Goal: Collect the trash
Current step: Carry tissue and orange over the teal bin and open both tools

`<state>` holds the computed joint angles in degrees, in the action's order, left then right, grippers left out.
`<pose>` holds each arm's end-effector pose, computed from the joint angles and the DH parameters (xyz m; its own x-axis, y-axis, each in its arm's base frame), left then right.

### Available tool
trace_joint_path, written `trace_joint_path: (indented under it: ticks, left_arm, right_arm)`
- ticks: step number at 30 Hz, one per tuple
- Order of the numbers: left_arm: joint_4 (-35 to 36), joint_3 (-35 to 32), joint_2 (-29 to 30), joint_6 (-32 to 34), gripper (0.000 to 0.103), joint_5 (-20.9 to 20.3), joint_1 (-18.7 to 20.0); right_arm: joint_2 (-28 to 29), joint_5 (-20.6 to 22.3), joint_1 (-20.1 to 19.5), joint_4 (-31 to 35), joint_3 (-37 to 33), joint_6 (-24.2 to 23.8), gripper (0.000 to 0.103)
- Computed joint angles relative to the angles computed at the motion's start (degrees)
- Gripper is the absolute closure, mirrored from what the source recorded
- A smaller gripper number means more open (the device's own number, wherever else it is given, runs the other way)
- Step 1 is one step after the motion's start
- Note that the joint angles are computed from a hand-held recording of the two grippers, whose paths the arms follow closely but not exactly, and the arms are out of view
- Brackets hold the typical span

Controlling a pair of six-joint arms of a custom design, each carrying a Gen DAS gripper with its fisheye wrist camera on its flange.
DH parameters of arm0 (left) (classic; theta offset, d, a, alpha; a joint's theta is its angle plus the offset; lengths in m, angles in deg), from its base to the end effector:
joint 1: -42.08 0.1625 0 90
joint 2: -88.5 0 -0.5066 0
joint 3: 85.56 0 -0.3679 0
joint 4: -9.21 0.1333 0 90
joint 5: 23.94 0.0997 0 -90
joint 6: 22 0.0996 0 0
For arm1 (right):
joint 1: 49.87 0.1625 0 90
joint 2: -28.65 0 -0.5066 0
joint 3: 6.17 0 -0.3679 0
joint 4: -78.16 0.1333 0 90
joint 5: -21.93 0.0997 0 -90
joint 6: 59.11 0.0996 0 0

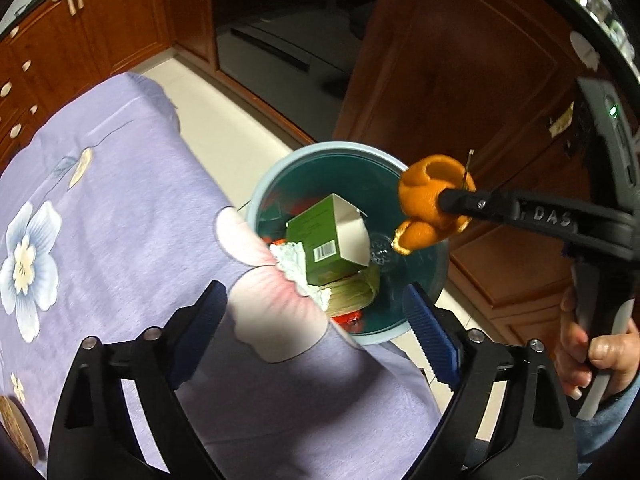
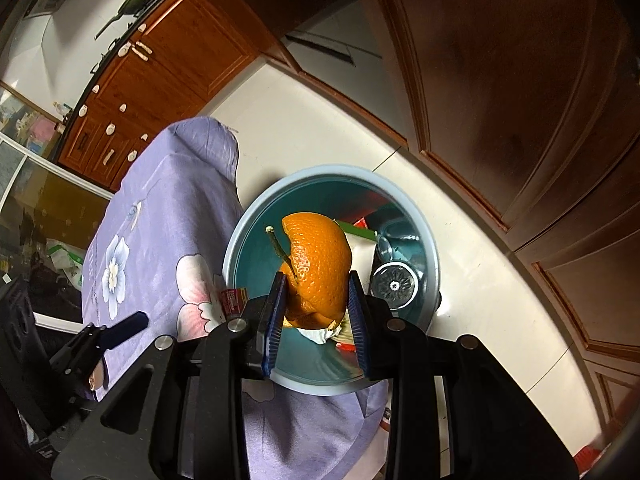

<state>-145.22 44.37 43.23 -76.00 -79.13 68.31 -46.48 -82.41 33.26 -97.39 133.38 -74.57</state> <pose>-0.3250 -0.3721 0.0449 -0.7902 0.1487 -0.5946 0.3444 0.9102 -0.2301 0.0580 -0.4266 0.2662 -0.9465 -0.0497 0.3188 -0.1460 0.9471 -0.2859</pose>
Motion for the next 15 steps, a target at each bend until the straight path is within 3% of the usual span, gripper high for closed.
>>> trace_joint_path:
  ticks: [4,11,15]
  left_arm:
    - [-0.3,1.52,-1.75,-1.56,0.01,0.47,-0.39]
    - [-0.87,3.33,-3.14,-3.17,0.01,0.8,-1.09]
    - [-1.72,4.76,-4.01,-4.24,0.008,0.82,-1.55]
  right_arm:
    - [0.64,0.27,0.52,0.77,-0.25,0.89,0.068]
    - [1.14,-1.11,2.7,-0.99,-0.03,2.77,0.027]
    - [1.4,-3.18,4.03,-0.53,-0.08,4.46,0.026]
